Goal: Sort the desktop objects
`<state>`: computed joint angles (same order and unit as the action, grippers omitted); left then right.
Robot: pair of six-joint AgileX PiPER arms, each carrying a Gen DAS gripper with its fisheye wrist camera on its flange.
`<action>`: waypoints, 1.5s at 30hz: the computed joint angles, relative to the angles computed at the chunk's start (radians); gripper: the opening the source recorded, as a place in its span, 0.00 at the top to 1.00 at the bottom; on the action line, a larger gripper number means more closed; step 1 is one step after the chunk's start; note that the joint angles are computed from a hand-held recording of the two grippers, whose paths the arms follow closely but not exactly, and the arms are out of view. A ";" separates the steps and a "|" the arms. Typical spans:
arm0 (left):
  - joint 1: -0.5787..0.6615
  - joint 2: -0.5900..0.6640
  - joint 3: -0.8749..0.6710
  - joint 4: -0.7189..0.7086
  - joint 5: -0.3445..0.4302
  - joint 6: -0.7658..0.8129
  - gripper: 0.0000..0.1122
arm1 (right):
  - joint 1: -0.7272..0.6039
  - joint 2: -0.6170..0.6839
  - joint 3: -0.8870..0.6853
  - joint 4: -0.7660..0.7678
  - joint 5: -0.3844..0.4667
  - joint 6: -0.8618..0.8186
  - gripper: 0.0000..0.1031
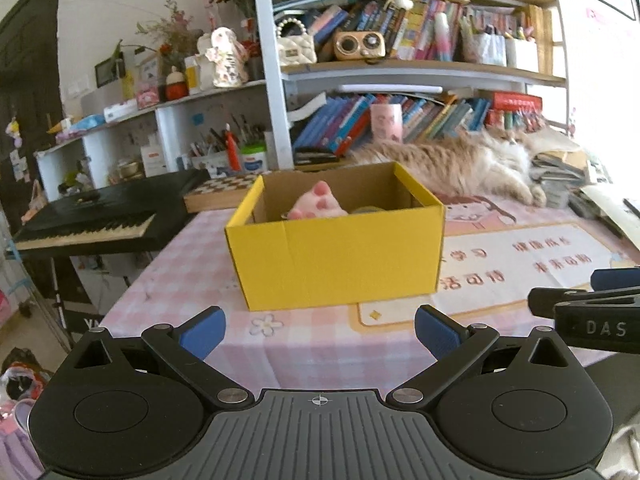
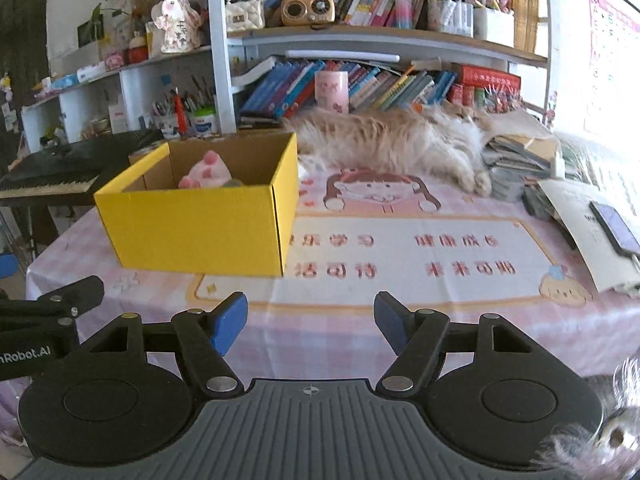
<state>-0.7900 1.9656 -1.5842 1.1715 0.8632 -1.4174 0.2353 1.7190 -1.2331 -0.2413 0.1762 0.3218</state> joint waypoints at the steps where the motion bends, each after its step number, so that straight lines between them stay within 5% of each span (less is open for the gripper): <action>1: -0.004 -0.003 0.009 0.003 -0.005 -0.005 0.09 | 0.003 -0.007 0.012 -0.014 0.002 0.016 0.33; 6: -0.002 0.001 0.003 -0.075 -0.034 0.043 0.09 | 0.010 -0.029 0.052 -0.075 0.003 0.071 0.29; 20: -0.018 0.030 -0.045 -0.161 -0.019 0.113 0.09 | -0.022 -0.059 0.084 0.134 0.050 -0.142 0.22; 30: -0.034 0.082 -0.132 -0.229 0.096 0.198 0.09 | -0.044 -0.052 0.075 0.288 0.101 -0.295 0.15; 45: -0.023 0.073 -0.128 -0.279 0.085 0.198 0.08 | -0.045 -0.040 0.061 0.242 0.132 -0.275 0.10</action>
<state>-0.8125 2.0383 -1.7124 0.8925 0.9485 -1.2193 0.1901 1.6794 -1.1725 0.0009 0.3080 0.0470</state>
